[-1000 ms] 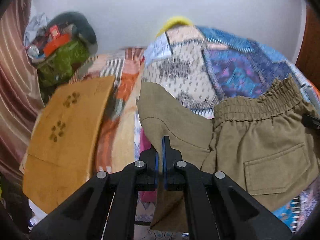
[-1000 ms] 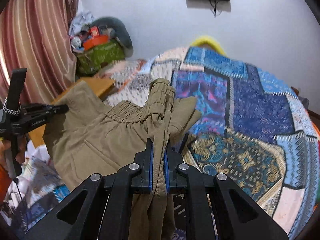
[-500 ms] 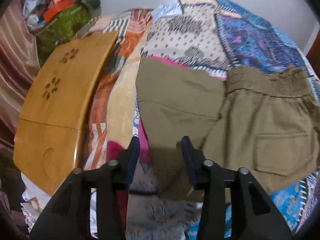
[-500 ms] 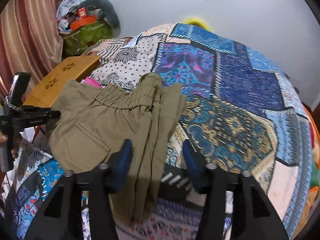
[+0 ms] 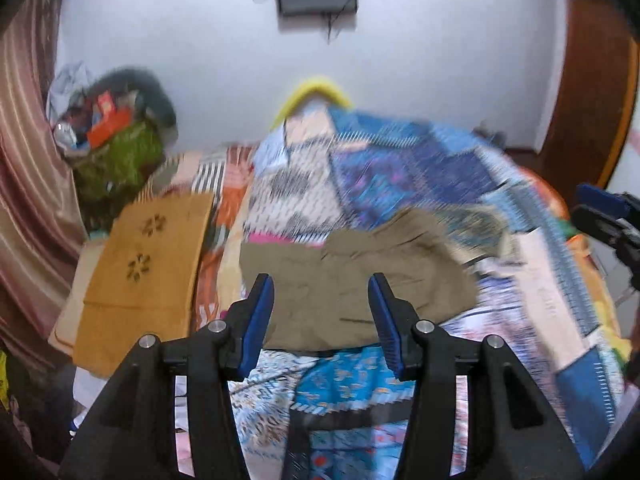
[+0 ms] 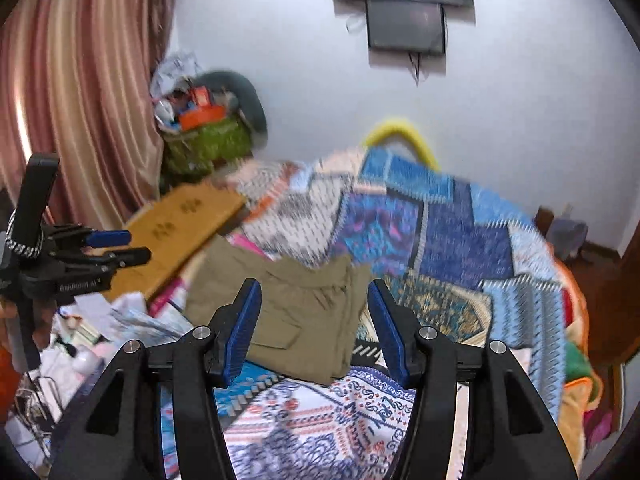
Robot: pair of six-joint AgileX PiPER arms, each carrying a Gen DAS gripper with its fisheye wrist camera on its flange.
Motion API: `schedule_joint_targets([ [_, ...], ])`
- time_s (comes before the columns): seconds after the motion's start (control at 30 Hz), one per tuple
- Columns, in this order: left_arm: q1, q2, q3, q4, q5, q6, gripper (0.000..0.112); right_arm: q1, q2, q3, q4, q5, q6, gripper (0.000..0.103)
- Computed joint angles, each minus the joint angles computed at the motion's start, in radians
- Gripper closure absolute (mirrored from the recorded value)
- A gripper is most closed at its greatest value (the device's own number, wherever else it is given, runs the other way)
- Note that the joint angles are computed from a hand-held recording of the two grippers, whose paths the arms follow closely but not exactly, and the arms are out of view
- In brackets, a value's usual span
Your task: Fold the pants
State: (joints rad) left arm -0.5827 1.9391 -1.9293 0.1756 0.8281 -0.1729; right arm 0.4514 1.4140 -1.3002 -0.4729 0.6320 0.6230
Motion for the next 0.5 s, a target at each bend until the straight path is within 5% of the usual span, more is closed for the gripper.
schedule_joint_targets([
  [0.23,-0.164,-0.381,0.297,0.239,-0.122,-0.248,0.063,0.257,-0.192,-0.004,-0.266,0.154,0.238,0.052],
  [0.5,-0.440,-0.667,0.560,0.726,-0.080,-0.711,0.062,0.759,-0.299,0.020,-0.715,0.491,0.585,0.052],
])
